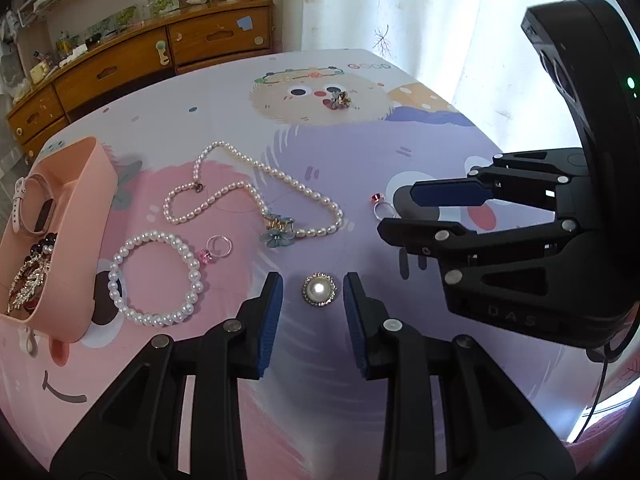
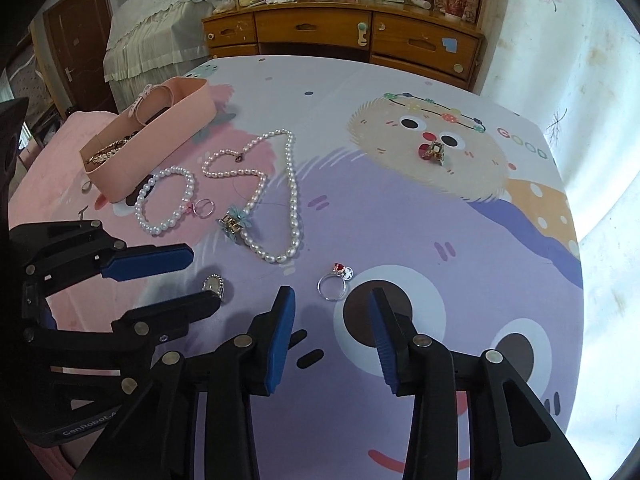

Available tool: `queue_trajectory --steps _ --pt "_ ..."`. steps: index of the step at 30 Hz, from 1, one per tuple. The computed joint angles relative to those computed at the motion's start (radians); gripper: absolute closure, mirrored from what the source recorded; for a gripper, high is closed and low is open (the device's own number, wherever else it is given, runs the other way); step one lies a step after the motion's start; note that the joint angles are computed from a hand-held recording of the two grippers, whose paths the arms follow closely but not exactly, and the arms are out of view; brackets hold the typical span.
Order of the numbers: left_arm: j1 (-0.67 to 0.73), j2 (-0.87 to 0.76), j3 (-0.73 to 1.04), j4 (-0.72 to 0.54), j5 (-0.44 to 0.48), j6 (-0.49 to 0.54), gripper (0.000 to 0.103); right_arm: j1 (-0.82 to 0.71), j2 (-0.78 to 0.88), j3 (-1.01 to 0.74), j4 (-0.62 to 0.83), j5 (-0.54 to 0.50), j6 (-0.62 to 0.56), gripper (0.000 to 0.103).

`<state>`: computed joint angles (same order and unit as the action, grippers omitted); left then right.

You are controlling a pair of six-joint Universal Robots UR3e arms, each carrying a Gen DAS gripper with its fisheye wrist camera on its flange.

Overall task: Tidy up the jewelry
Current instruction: 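Grasp the pearl brooch with the left tool while the right tool grasps a small ring, then drop the pearl brooch into the pink tray with the left tool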

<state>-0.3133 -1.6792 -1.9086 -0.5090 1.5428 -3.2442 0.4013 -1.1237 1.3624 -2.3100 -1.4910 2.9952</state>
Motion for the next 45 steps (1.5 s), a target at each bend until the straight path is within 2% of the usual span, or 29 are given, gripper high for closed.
queue_trajectory --steps 7,11,14,17,21,24,28,29,31,37,40,45 --pt "-0.015 -0.04 0.02 0.007 0.014 0.002 0.078 0.017 0.045 -0.023 -0.032 -0.014 0.006 0.07" --pt "-0.034 -0.063 0.017 0.05 0.053 -0.016 0.086 0.02 0.062 -0.034 -0.053 -0.018 0.018 0.071" --pt "-0.029 -0.063 0.021 0.043 0.045 -0.014 0.086 0.02 0.072 -0.048 -0.052 -0.012 0.025 0.077" --pt "-0.014 -0.051 0.053 -0.035 0.018 -0.007 0.087 0.016 0.075 -0.051 -0.052 -0.009 0.026 0.086" --pt "-0.015 -0.016 0.058 -0.089 0.013 0.019 0.087 0.013 0.078 -0.076 -0.011 0.003 0.035 0.088" --pt "-0.016 0.03 0.033 -0.1 0.022 0.028 0.087 0.033 0.087 -0.115 0.04 -0.031 0.029 0.088" --pt "0.006 0.123 -0.006 -0.143 0.023 -0.002 0.087 0.046 0.097 -0.186 0.153 -0.05 0.101 0.088" --pt "0.016 0.156 -0.017 -0.165 0.02 -0.014 0.087 0.045 0.098 -0.202 0.184 -0.044 0.125 0.089" --pt "0.034 0.225 -0.037 -0.214 0.02 -0.03 0.088 0.038 0.092 -0.218 0.233 -0.014 0.165 0.1" --pt "0.105 0.462 -0.083 -0.422 0.027 -0.038 0.088 0.044 0.051 -0.178 0.27 0.052 0.248 0.102" --pt "0.154 0.558 -0.087 -0.528 0.037 -0.026 0.088 0.033 0.025 -0.136 0.257 0.129 0.305 0.103" --pt "0.328 0.72 -0.062 -0.719 -0.01 0.082 0.088 0.051 -0.003 -0.109 0.23 0.204 0.375 0.103"
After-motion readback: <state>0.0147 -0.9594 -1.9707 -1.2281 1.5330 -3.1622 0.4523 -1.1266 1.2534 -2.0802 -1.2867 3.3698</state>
